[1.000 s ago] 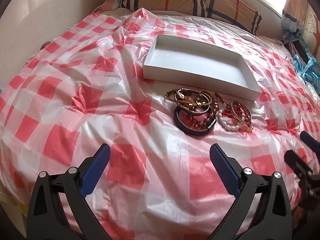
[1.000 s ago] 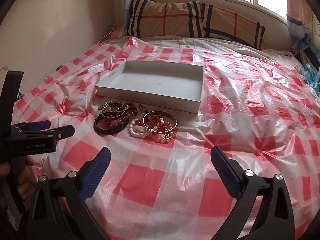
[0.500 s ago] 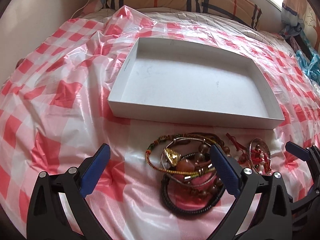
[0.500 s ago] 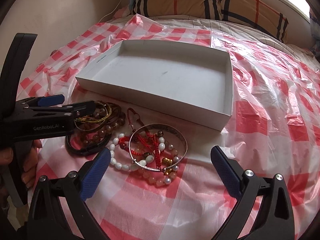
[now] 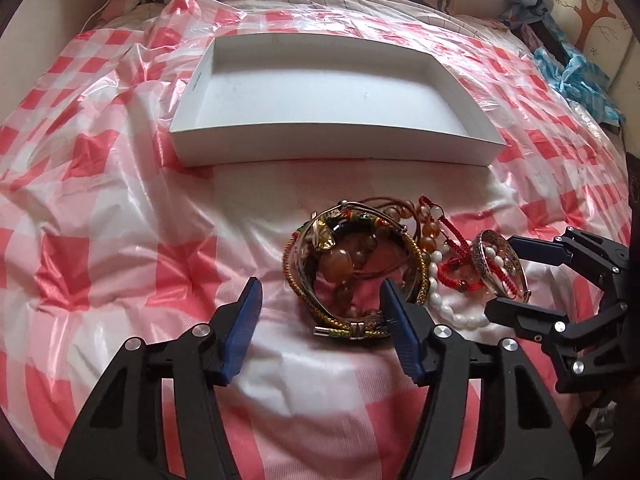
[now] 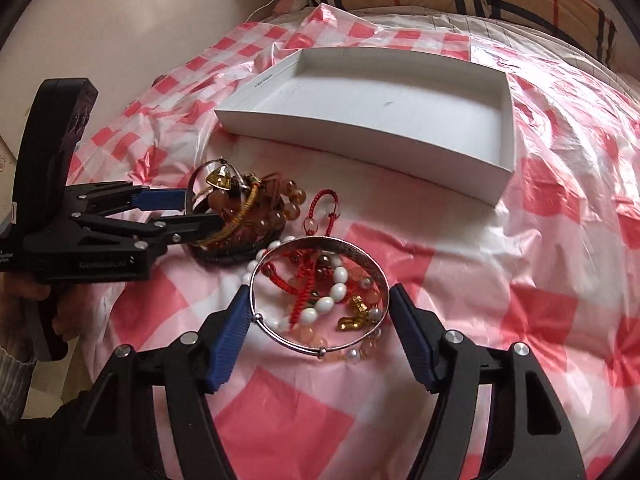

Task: Organize jewelry
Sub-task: 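Grasp a silver bangle with the right tool while the left tool grasps another bangle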

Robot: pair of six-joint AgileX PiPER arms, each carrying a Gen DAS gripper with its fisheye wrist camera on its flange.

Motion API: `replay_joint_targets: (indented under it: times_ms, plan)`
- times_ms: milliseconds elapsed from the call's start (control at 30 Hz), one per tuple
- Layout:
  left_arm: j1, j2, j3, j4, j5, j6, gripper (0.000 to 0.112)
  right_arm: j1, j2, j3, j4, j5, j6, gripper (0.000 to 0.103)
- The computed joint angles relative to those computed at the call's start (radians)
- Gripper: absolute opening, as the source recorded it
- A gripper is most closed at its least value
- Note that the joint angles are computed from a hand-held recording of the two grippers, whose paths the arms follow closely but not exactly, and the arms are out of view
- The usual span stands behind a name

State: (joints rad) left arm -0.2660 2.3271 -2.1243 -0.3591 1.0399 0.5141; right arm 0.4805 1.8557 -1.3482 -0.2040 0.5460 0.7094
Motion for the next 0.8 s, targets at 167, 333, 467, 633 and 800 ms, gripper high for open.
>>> replay_joint_targets:
  times_ms: [167, 333, 467, 633, 800]
  plan:
    - [0.037, -0.112, 0.171, -0.04, -0.058, 0.052, 0.059, 0.044, -0.094, 0.111, -0.11, -0.001, 0.17, 0.067]
    - [0.052, -0.112, 0.184, -0.052, -0.083, 0.035, 0.065, 0.054, -0.105, 0.123, -0.139, 0.007, 0.208, 0.067]
    - [0.046, -0.089, 0.141, -0.065, -0.113, -0.003, 0.071, 0.055, -0.082, 0.108, -0.143, 0.013, 0.209, 0.068]
    - [-0.003, -0.056, 0.083, -0.023, -0.176, 0.001, 0.071, 0.051, -0.06, 0.105, -0.144, 0.002, 0.209, 0.074]
    - [-0.041, 0.022, -0.034, 0.024, -0.119, 0.019, 0.029, 0.051, -0.056, 0.115, -0.158, -0.018, 0.224, 0.074]
